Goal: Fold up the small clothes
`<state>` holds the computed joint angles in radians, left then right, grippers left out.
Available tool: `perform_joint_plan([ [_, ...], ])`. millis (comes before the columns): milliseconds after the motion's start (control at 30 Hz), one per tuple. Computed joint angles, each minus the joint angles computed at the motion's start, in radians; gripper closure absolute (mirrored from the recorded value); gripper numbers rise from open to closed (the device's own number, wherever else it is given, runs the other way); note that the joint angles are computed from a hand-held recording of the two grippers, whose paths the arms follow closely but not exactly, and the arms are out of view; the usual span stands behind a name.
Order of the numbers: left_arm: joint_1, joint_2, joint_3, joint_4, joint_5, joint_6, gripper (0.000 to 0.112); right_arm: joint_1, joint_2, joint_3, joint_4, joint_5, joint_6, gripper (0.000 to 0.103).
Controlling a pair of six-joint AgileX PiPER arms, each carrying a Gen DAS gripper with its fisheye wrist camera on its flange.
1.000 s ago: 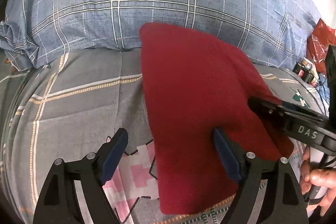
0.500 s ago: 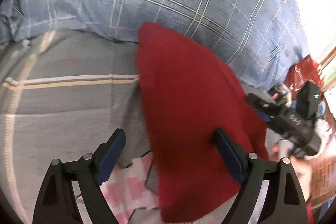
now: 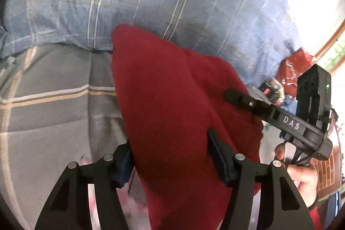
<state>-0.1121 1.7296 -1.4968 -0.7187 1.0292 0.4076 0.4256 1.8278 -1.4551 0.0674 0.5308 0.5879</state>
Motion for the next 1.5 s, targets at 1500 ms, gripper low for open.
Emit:
perform_joint_plan([
  [1500, 0.141, -0.946, 0.644, 0.463, -0.065, -0.185, 0.033, 0.676, -0.054, -0.108, -0.677, 0.502, 0.761, 0.036],
])
